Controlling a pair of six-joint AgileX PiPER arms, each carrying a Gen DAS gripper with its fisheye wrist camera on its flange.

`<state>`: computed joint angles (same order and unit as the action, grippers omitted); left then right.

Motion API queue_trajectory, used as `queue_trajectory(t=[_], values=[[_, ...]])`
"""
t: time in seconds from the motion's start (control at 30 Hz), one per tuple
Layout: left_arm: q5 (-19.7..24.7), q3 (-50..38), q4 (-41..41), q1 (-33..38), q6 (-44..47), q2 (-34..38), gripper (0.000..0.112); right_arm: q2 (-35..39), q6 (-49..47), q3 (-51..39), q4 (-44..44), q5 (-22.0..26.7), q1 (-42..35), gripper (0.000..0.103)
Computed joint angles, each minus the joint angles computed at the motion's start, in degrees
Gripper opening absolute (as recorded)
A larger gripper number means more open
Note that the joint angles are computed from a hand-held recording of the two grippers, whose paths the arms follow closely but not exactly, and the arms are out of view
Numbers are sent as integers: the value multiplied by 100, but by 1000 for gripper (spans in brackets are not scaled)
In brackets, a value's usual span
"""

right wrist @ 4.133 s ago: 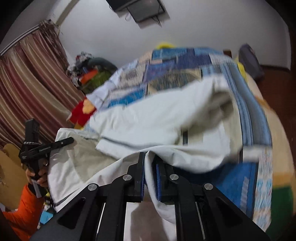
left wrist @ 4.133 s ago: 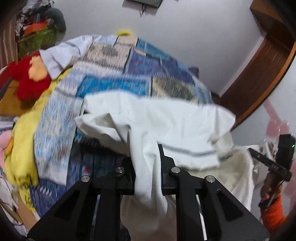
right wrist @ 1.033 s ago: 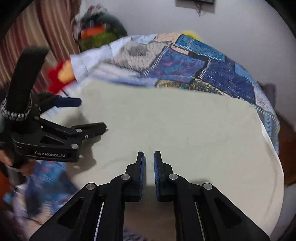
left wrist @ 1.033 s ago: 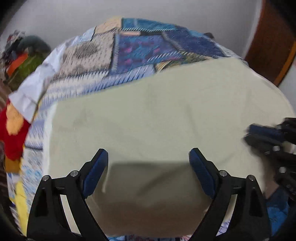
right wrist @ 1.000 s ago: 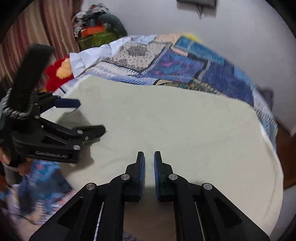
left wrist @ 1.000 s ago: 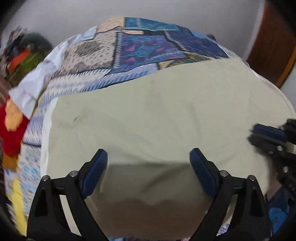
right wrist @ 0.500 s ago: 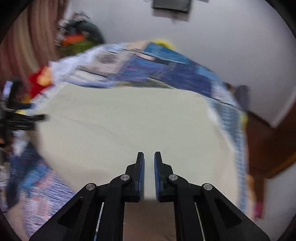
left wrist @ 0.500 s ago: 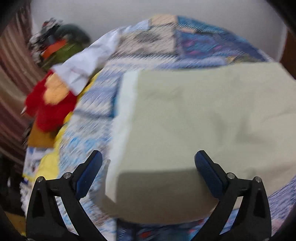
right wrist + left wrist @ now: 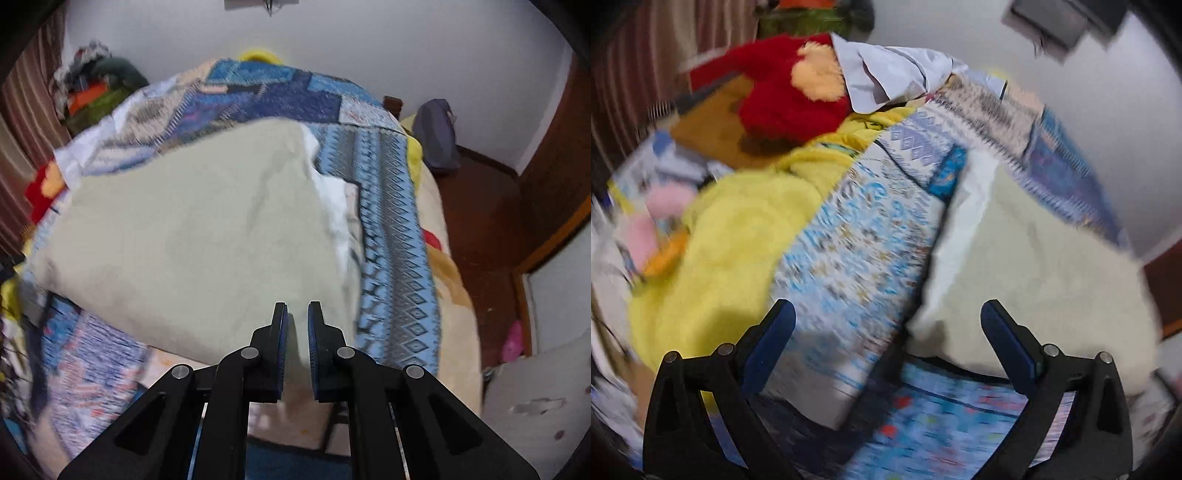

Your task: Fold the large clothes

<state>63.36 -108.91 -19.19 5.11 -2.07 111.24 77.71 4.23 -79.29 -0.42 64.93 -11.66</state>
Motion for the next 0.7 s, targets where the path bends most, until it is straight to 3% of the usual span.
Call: queue_trajectory(t=[0.23, 0.37, 0.47, 0.6, 0.7], values=[[359, 881, -2331, 189, 158, -2, 102, 396, 451, -909, 529, -147, 890, 6], [283, 1340, -3300, 79, 21, 299, 102, 904, 780, -1382, 408, -309, 1517, 6], [111, 1493, -3905, 48, -70, 536, 102, 1378, 812, -1662, 457, -387, 1837, 6], [-57, 1052, -4081, -70, -396, 1058, 102, 2064, 730, -1959, 528, -198, 2016, 6], [-194, 657, -4345, -159, -596, 1529, 102, 2040, 641, -1592, 431, -577, 2080, 6]])
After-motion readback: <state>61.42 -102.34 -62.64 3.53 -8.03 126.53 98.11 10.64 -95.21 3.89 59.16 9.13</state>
